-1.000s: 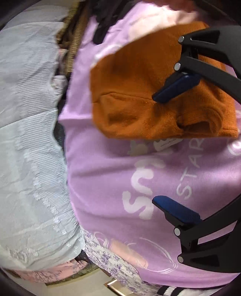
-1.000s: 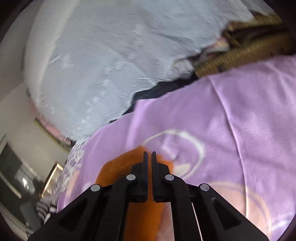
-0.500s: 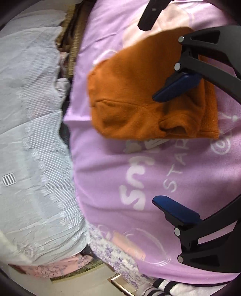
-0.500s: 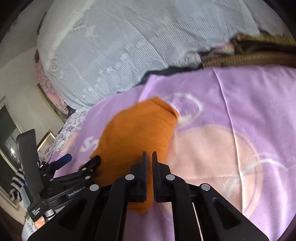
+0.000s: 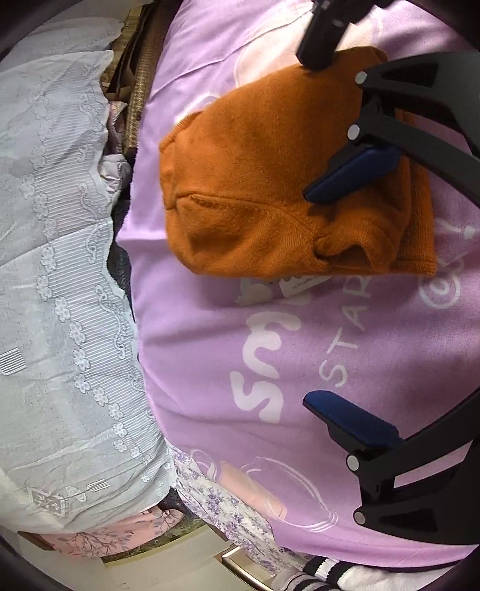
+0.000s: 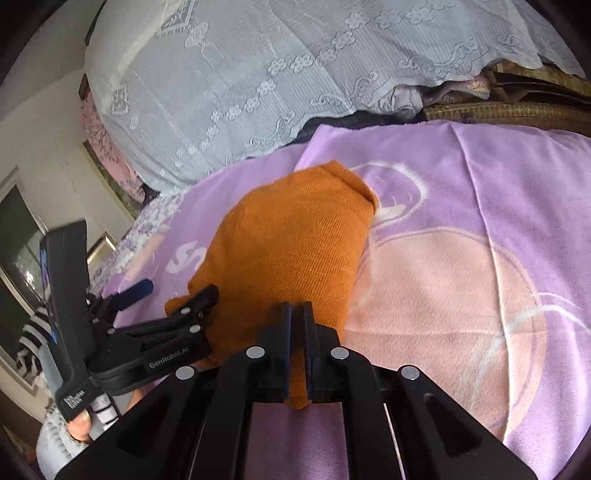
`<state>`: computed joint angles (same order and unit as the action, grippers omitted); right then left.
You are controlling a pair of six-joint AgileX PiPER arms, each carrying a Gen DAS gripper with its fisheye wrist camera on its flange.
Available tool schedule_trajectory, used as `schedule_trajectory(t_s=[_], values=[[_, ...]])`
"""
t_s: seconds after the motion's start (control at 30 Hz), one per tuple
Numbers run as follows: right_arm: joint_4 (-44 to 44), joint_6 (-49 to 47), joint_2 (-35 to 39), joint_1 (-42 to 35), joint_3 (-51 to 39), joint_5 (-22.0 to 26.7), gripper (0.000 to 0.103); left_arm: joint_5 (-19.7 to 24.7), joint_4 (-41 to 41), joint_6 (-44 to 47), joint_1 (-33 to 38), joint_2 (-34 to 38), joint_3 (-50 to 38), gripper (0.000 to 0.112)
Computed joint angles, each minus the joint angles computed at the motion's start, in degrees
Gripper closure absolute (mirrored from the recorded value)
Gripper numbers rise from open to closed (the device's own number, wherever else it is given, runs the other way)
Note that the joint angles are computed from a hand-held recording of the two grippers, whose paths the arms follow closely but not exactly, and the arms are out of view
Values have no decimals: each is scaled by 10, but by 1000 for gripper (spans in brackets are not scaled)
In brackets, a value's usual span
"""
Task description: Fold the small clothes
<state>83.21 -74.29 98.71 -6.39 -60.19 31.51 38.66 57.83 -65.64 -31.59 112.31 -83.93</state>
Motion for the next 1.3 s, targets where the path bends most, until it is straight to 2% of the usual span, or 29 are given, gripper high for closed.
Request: schedule_trajectory(t_s=[0.1,0.17,0.23,0.33,0.47,0.57,0.63,0.7,0.73,0.8,0.83,0.9,0.93,0.97,1.0,1.03,1.27,1.3], values=[[34,-30,-13,-6,15,7,94,-10,0,-7,7,-4,0,13],[14,-20,-9,4,10,3,94,-15,3,-18,12,-6,-1,13],[-46,30,3,23,-4,-21,93,-8,-40,21,22,8,-24,13],[-49,38,18,12,-15,7,93,1,-130,107,39,37,-63,13],[4,6,24,-9,-10,41,93,-14,-129,100,41,24,-46,13],[66,-39,2,-19,11,37,88,-52,-106,75,40,-8,-11,14],[87,-60,-6,-28,14,56,87,-74,-87,47,42,-26,6,14],[66,-34,0,-31,0,73,86,-90,-156,108,56,-21,-10,14],[50,-14,9,-30,-9,80,85,-81,-197,147,62,-9,-30,14],[-19,53,35,-17,-38,72,81,-29,-290,237,75,41,-97,13],[-33,63,48,-11,-44,68,81,-18,-337,277,84,59,-117,13],[-26,55,45,-12,-41,67,80,-37,-402,312,102,54,-109,13],[-23,53,42,-14,-40,69,79,-37,-423,330,107,52,-109,13],[-3,36,39,-18,-34,77,70,-45,-428,335,108,46,-99,13],[12,27,37,-21,-30,80,53,-53,-425,329,107,41,-90,13],[19,26,30,-21,-22,68,46,-57,-426,328,107,37,-83,14],[12,39,35,-21,-25,58,43,-63,-378,286,93,26,-66,14],[9,43,37,-21,-27,58,40,-62,-368,279,91,27,-67,14]])
